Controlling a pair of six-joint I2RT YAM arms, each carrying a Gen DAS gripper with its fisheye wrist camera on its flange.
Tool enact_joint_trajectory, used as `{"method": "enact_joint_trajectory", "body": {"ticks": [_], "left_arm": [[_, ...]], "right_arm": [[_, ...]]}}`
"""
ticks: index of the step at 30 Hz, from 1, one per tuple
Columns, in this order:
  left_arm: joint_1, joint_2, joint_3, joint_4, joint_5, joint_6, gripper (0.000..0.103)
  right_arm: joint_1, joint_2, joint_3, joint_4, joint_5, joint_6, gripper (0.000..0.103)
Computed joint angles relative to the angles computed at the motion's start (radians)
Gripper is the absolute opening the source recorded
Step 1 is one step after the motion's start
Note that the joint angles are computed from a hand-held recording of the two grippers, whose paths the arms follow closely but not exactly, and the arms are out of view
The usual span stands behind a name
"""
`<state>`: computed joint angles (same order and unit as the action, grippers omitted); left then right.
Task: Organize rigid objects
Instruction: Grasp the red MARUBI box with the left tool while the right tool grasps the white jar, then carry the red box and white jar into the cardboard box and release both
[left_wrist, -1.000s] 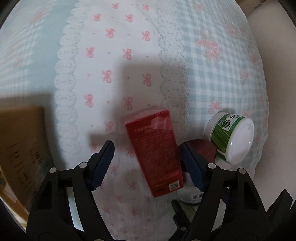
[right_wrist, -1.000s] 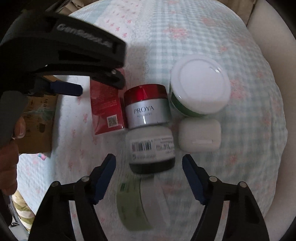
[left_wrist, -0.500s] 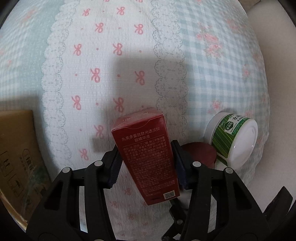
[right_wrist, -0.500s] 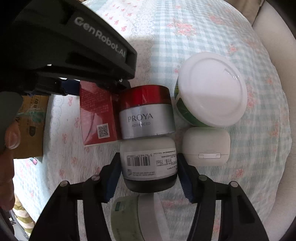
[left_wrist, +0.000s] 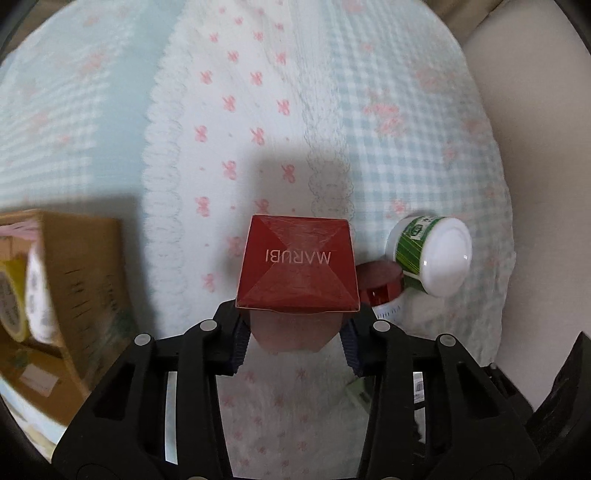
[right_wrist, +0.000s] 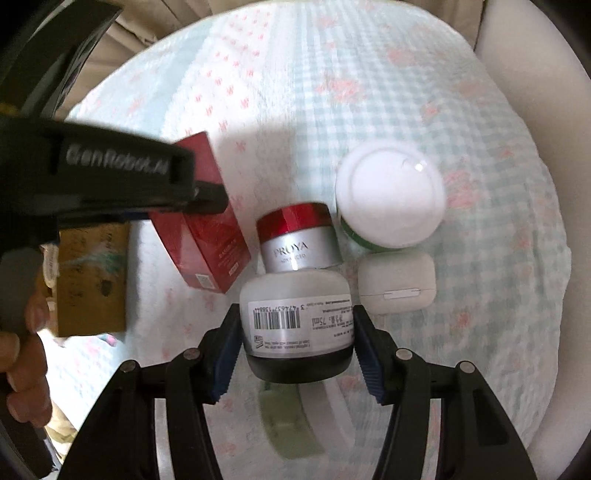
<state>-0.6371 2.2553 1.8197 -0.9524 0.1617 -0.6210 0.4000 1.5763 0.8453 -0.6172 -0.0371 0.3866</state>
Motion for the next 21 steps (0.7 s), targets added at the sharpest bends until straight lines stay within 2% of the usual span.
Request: {"method": "enact_joint_trajectory", "body": {"ticks": [8, 11, 17, 21], "left_arm": [[0.010, -0.299, -0.184, 0.001, -0.060, -0.019, 0.038], [0.012, -0.421, -0.231, -0.016, -0.088, -0.017, 0.038], [0.048, -0.677, -0.251, -0.148, -0.161, -0.010, 0.038], [0.121, -0.793, -0.230, -0.250, -0.181, 0.048, 0.038]], "right_arm": [[0.078, -0.178, 0.053, -0.139, 0.045, 0.074, 0.053], [0.084, -0.241, 0.125, -0.232, 0.054, 0.078, 0.053], [0.193, -0.264, 0.327, -0.385, 0.106, 0.130, 0.053], [0.283, -0.235, 0.455, -0.443, 0.139, 0.172, 0.053]]}}
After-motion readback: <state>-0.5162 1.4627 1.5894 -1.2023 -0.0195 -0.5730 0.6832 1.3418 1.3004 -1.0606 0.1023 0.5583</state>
